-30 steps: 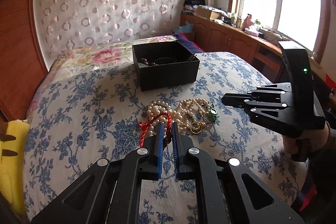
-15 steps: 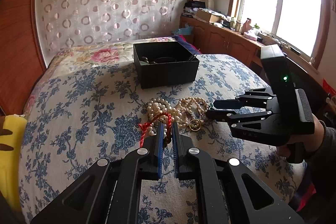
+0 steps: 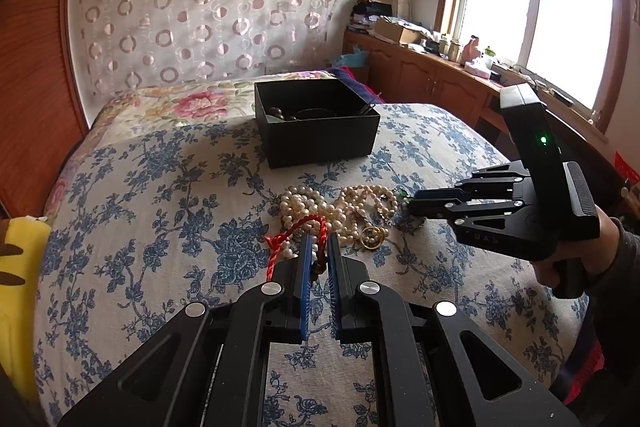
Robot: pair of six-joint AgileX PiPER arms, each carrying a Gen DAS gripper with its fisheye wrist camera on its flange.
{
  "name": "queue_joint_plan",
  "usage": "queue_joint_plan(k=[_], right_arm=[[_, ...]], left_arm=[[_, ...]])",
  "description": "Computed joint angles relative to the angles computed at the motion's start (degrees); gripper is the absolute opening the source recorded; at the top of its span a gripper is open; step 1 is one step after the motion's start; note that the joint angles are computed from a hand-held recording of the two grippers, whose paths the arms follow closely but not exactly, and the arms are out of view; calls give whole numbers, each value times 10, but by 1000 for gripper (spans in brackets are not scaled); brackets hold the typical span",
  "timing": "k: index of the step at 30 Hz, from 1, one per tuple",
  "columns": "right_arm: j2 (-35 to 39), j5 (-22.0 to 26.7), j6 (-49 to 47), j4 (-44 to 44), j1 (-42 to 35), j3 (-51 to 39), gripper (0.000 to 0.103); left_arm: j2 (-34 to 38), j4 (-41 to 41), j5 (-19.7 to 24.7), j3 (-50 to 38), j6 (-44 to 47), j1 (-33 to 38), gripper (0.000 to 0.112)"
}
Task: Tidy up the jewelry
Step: 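Lift the red-string pearl necklace with the left tool while the right tool grasps the green-stone pendant, then carry both items over the black box and open both tools to drop them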
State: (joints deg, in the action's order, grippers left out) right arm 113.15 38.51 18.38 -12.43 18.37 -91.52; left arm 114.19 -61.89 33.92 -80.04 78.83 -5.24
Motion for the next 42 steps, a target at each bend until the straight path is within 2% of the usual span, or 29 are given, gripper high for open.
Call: queue_joint_plan(k=[10, 24, 33, 42], right_arm=[[-53, -11, 17, -35, -10, 35, 13], [-83, 35, 31, -96, 12, -44, 13], [-63, 49, -5, -69, -3, -96, 13], [-8, 60, -78, -7, -34, -198, 13]], left_arm=[[-8, -10, -2, -5, 1, 2, 7], [-13, -15, 11, -32, -7, 8, 7], [13, 19, 22, -99, -48, -2, 7], [73, 88, 42, -233, -139, -26, 7]])
